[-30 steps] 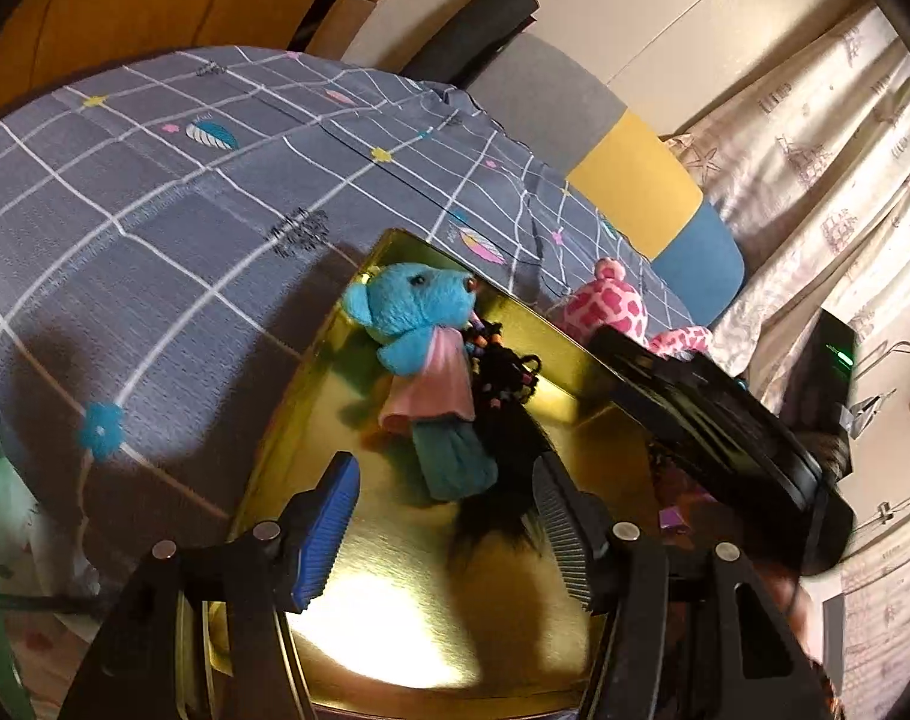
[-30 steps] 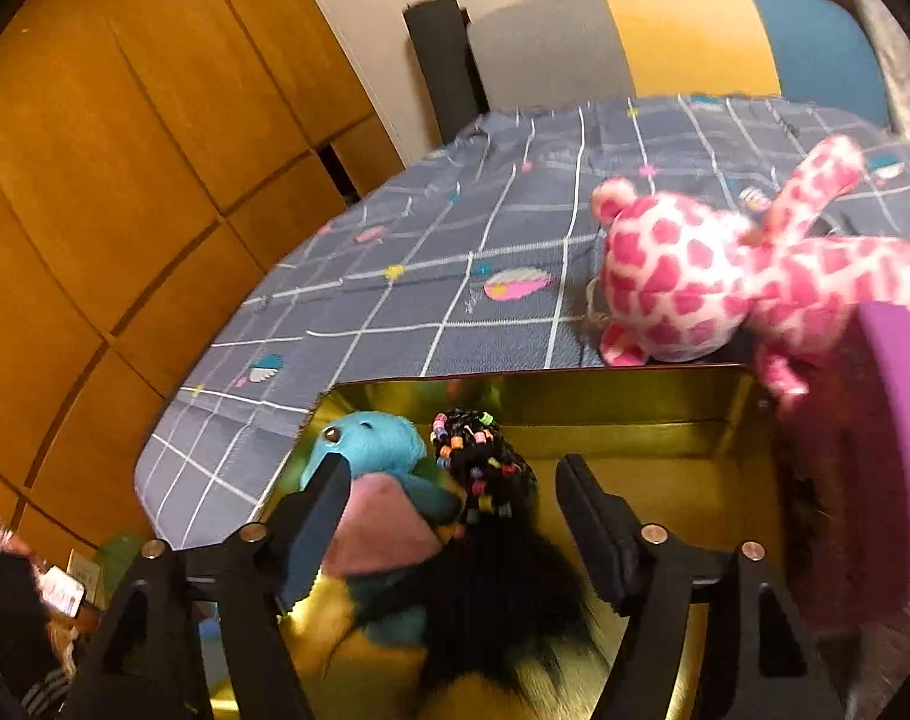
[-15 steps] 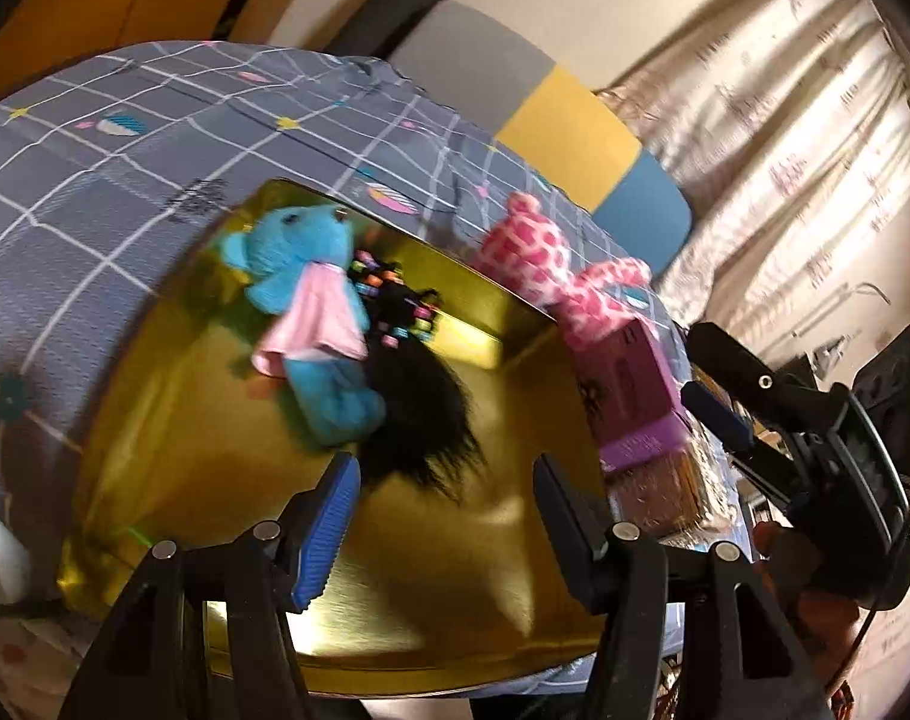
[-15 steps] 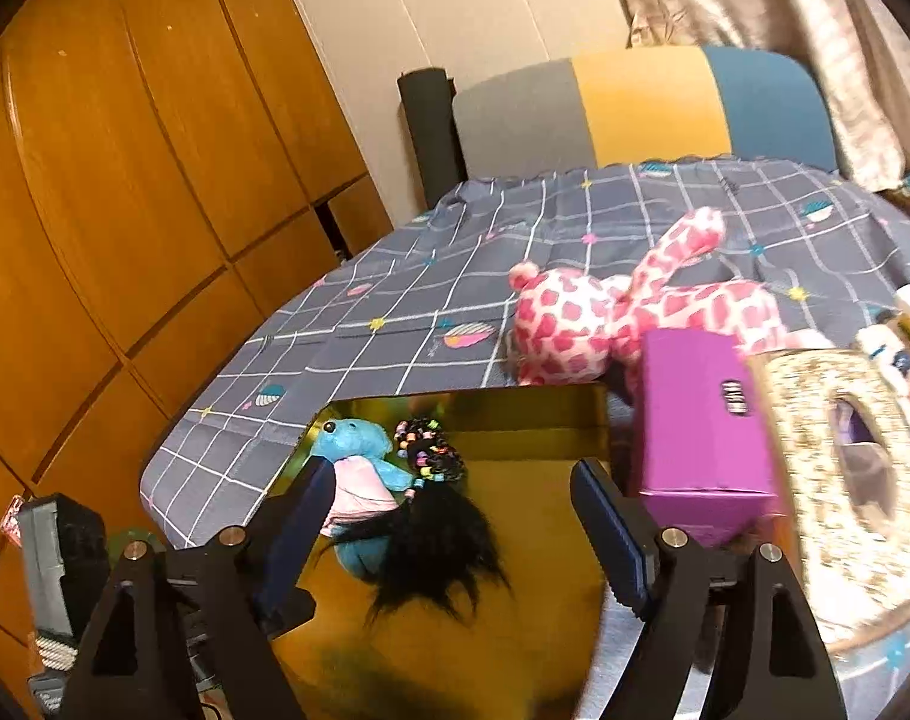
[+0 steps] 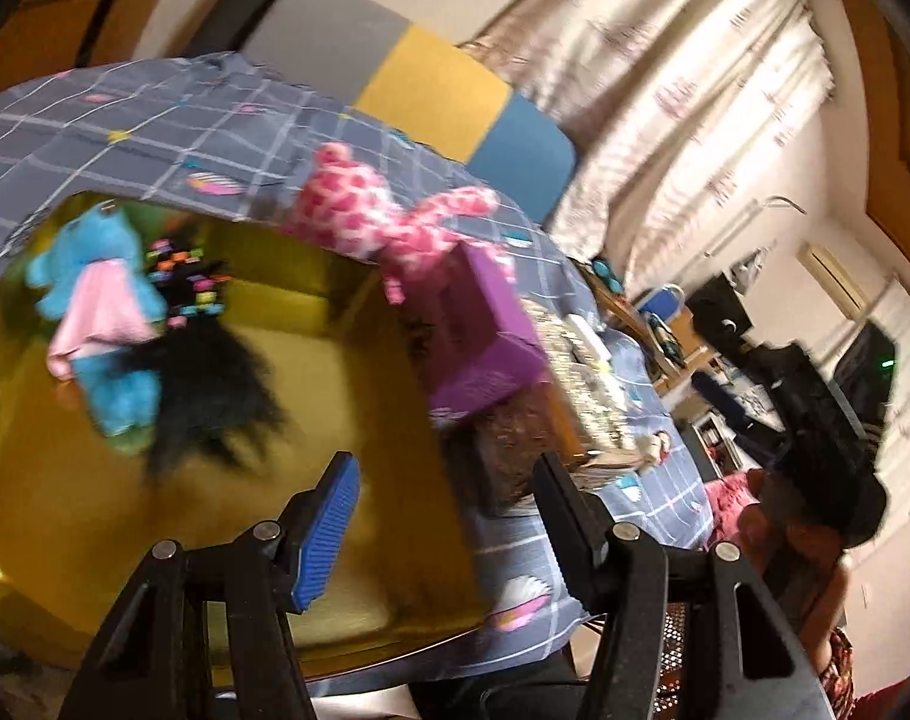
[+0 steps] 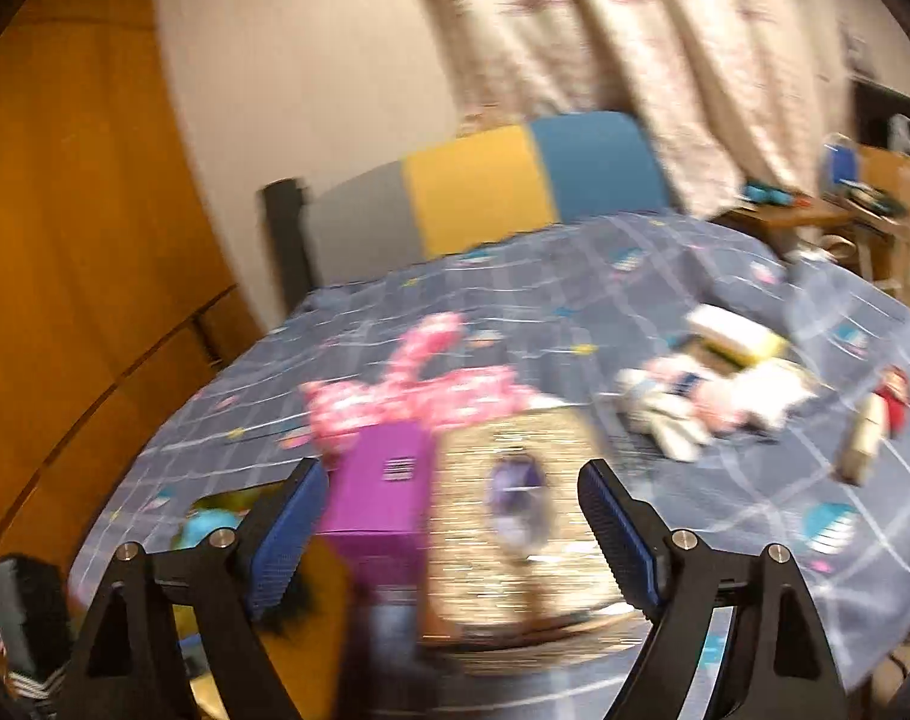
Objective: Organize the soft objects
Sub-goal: 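Move the left tool to the white gloves while the right tool grasps the beige mesh sponge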
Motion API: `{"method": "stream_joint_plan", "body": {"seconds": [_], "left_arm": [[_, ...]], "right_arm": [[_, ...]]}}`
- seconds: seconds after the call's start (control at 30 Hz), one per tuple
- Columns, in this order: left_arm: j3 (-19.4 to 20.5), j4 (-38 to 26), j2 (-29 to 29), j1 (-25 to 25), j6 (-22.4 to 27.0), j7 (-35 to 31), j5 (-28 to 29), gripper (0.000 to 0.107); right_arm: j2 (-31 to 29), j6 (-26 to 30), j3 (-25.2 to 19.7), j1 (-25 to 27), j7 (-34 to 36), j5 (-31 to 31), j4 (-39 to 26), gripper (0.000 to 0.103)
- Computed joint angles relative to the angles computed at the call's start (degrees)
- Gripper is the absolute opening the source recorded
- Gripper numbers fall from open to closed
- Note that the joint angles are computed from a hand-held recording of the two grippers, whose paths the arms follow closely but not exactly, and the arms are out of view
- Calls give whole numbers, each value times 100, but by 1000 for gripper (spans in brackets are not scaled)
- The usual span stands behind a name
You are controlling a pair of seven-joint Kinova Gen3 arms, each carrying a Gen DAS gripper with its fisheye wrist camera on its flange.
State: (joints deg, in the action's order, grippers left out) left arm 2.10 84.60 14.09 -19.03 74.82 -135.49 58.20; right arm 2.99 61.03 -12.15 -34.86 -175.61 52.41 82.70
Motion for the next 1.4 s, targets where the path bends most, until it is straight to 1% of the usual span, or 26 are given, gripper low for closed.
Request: {"method": "stream_joint_plan", "body": {"seconds": [0.1,0.17,0.2,0.3,0.37,0.47,0.53,0.6,0.63,0.67,0.73,0.77,0.87,0.97,1.0,1.03,1.07,1.1,1.13,1.17,1.2,1.23,1.27,1.33,1.37,1.4], "left_arm": [[101,-77,-38,175,-5,23,-56,60],[159,-93,-85,292,-17,-27,-56,60],[182,-109,-98,353,-12,-39,-61,60],[251,-167,-104,530,33,-25,-31,60],[300,-237,-113,687,18,28,-89,60],[392,-361,-129,959,-40,136,-218,60],[437,-436,-122,1093,-55,186,-272,60],[508,-552,-96,1270,-66,272,-368,60],[544,-609,-82,1352,-74,323,-401,60],[573,-674,-61,1434,-88,386,-453,60],[626,-832,-6,1584,-90,566,-565,60],[661,-958,50,1668,-79,692,-626,60],[762,-1368,208,1886,-73,1050,-830,60],[838,-1773,373,2058,-114,1450,-1019,61],[936,-1900,429,2082,-182,1601,-1136,61],[970,-2039,484,2159,-242,1795,-1249,62],[899,-2250,587,2334,-275,2028,-1337,62],[934,-2459,708,2420,-255,2254,-1456,62],[862,-2725,873,2584,-190,2487,-1508,63],[897,-2940,1013,2682,-177,2720,-1626,63],[1037,-3137,1146,2704,-171,2920,-1780,63],[1073,-3403,1324,2807,-125,3130,-1890,63],[1079,-3575,1431,2914,-116,3332,-2031,63],[1079,-4047,1709,3150,-23,3737,-2360,64],[1096,-4289,1836,3225,80,3878,-2487,64],[1015,-4555,1980,3388,144,4111,-2664,64]], "right_arm": [[-226,363,80,205,-208,-254,245,86],[-389,473,121,437,-310,-478,512,86],[-475,526,174,603,-325,-688,670,86],[-714,338,345,1122,-302,-1259,1140,86],[-934,100,536,1507,-346,-1613,1559,86],[-1070,-10,708,1991,-308,-1802,1848,86],[-1198,-296,882,2304,-156,-1874,2059,86],[-1188,-555,1103,2608,166,-1999,2089,86],[-1130,-698,1125,2836,379,-2145,2041,86],[-1064,-847,1254,2961,612,-2302,1989,86],[-834,-1017,1619,3028,1078,-2588,1821,86],[-668,-1088,1672,3176,1290,-2713,1709,86],[-289,-1212,1589,3507,1590,-2864,1484,85],[31,-1136,1598,3634,1920,-2955,1275,73],[91,-1139,1609,3651,1994,-2963,1258,68],[139,-1126,1580,3680,2032,-2923,1248,64],[181,-1087,1610,3604,2021,-2790,1245,62],[191,-1107,1610,3558,1949,-2650,1299,58],[195,-1164,1615,3539,1928,-2574,1354,53],[184,-1235,1617,3517,1896,-2487,1434,51],[184,-1279,1615,3482,1808,-2371,1493,48],[146,-1330,1612,3440,1700,-2208,1583,42],[119,-1414,1605,3418,1634,-2078,1677,38],[5,-1693,1617,3441,1448,-1964,1893,25],[-43,-1795,1614,3465,1392,-1942,1967,24],[-100,-1931,1607,3485,1290,-1887,2075,23]]}}
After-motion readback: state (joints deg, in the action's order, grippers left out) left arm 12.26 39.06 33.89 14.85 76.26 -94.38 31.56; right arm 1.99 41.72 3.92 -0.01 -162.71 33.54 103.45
